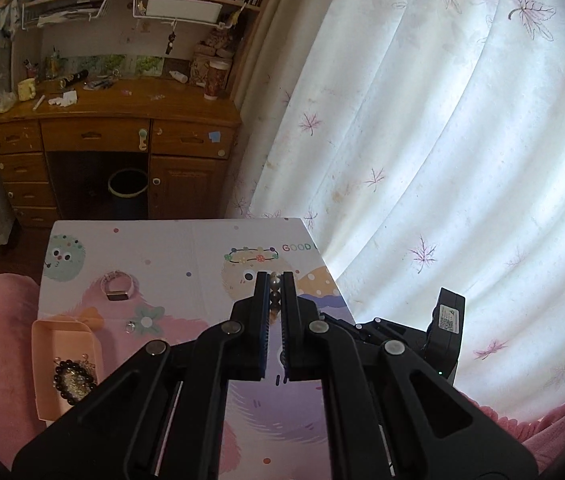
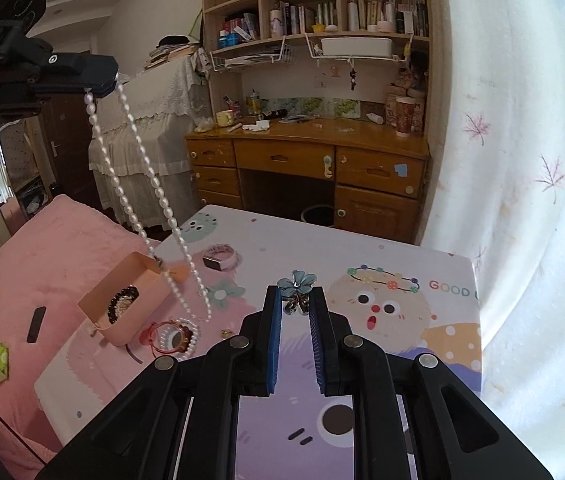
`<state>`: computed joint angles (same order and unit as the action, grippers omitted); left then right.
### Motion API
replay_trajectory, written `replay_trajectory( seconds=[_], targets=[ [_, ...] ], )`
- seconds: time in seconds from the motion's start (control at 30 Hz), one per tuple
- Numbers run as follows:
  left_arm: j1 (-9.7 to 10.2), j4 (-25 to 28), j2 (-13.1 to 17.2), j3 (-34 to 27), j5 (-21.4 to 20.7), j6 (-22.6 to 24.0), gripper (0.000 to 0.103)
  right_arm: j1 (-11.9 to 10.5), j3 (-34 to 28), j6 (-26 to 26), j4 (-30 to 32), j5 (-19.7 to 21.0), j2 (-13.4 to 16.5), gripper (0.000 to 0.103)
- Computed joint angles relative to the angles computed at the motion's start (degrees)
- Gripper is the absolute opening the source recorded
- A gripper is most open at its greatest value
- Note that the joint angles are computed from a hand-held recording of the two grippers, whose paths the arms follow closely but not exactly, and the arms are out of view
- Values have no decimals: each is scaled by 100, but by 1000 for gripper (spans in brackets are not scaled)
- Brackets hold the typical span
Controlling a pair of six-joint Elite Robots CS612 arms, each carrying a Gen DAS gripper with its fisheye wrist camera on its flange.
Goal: Organize jewelry
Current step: 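Lift the pearl necklace with the left tool while the right tool carries the brooch toward the box, then open the left tool over the pink box while the right tool releases the brooch above it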
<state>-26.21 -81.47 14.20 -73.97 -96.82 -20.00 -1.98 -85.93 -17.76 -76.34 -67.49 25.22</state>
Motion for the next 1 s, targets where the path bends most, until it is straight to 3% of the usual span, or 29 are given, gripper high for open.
replay_trajectory(
  seconds=[0.43, 0.8, 1.0],
  targets=[
    [630, 724, 109, -715, 97, 133, 3, 873, 349, 324, -372, -44, -241, 14],
    [1219, 1246, 306, -833, -447, 720, 3, 1700, 1101, 1026, -1168, -471, -396, 14],
    [1414, 1541, 436, -770, -703, 1014, 3, 2085, 1644, 1395, -1519, -730, -477, 14]
  ],
)
